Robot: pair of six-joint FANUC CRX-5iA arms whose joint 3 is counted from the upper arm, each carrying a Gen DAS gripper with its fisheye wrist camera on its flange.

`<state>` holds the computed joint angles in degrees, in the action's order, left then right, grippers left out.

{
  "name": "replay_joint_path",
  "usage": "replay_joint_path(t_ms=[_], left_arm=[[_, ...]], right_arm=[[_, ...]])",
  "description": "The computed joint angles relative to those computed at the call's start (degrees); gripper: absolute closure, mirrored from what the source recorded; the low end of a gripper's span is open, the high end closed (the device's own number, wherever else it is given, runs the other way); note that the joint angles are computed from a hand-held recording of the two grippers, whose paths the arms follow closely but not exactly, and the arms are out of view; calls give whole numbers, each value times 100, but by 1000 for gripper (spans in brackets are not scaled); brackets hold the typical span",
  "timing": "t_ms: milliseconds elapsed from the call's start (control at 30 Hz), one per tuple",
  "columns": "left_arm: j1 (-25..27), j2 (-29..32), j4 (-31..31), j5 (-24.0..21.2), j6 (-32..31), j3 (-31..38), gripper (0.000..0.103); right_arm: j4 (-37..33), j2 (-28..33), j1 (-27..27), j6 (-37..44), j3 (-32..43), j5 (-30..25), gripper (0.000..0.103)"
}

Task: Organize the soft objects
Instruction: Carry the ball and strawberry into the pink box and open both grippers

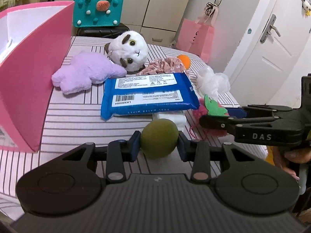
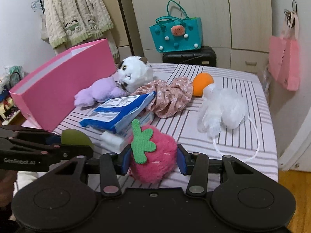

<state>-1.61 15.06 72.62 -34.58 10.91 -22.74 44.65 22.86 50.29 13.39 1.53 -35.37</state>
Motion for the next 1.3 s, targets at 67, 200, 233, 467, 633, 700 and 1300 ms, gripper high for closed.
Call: replay_joint_path(t_ms=[67, 200, 233, 467, 633, 700, 1300], left_arm=[[76, -18, -110, -120, 107, 12, 65], [268, -52, -489, -409, 391, 104, 65], [336, -52, -649, -526, 488, 158, 65], [813, -7, -1748, -1437, 1188, 663, 65], [1103, -18, -2389, -1979, 1567, 1068, 65], [1197, -42, -2527, -2146, 1617, 1198, 65], [1717, 196, -2865, -2906, 1690, 2381, 65]], right_arm=[[-188, -65, 24, 66, -9, 86, 51], [-687, -152, 79, 323, 79, 199, 51], [-872, -170, 92, 455, 131, 213, 51], [-2162, -167, 170, 1597, 796, -68, 51], [-2901, -48, 182, 2419, 1465, -434, 51], [-3137, 39, 184, 2723, 1757, -606, 51], [-4855, 1882, -116, 5200, 5834, -2736, 51]])
